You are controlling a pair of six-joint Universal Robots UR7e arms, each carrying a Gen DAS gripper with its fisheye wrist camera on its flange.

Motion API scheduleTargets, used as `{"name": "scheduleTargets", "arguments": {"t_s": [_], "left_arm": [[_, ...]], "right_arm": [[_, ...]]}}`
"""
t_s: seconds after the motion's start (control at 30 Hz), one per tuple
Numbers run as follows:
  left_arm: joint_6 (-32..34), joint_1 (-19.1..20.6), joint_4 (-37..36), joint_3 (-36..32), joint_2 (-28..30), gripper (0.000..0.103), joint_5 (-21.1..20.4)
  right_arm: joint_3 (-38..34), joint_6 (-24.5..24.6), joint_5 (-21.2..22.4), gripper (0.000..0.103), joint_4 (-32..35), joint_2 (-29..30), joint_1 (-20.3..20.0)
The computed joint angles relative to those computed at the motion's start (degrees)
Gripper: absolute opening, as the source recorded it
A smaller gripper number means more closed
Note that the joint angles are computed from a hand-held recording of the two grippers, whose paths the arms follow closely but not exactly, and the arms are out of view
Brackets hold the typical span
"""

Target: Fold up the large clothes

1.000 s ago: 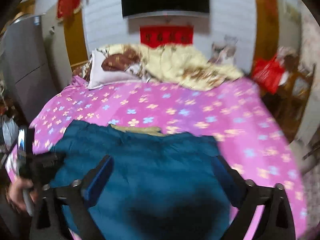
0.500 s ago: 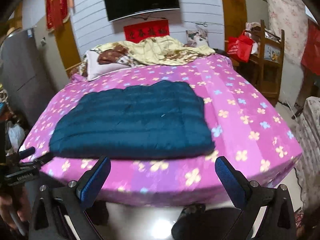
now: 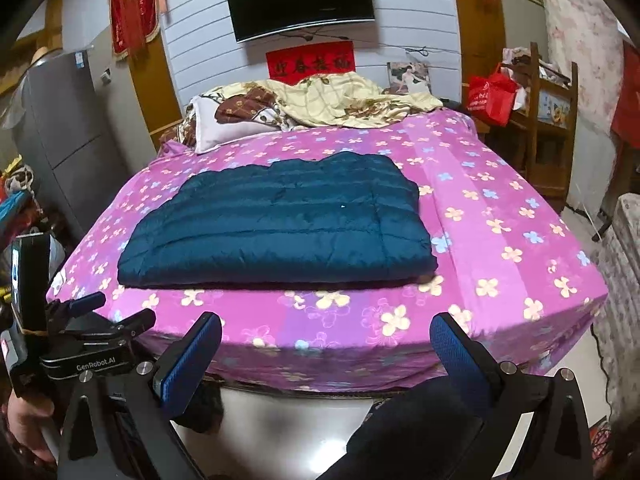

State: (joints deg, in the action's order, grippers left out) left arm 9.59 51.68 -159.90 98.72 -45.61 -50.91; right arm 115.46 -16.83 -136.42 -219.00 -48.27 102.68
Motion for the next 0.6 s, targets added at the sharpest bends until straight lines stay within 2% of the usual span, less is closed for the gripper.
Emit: {"name": "scheduleTargets", "arguments": {"t_s": [0.6], "left_arm": [[-0.41,0.78,0.61,-0.52,0.29,0.101,-1.27]], "right_arm": [[-3.96,-2.29,-0.67,0.103,3.49,2.51,0.83]]}}
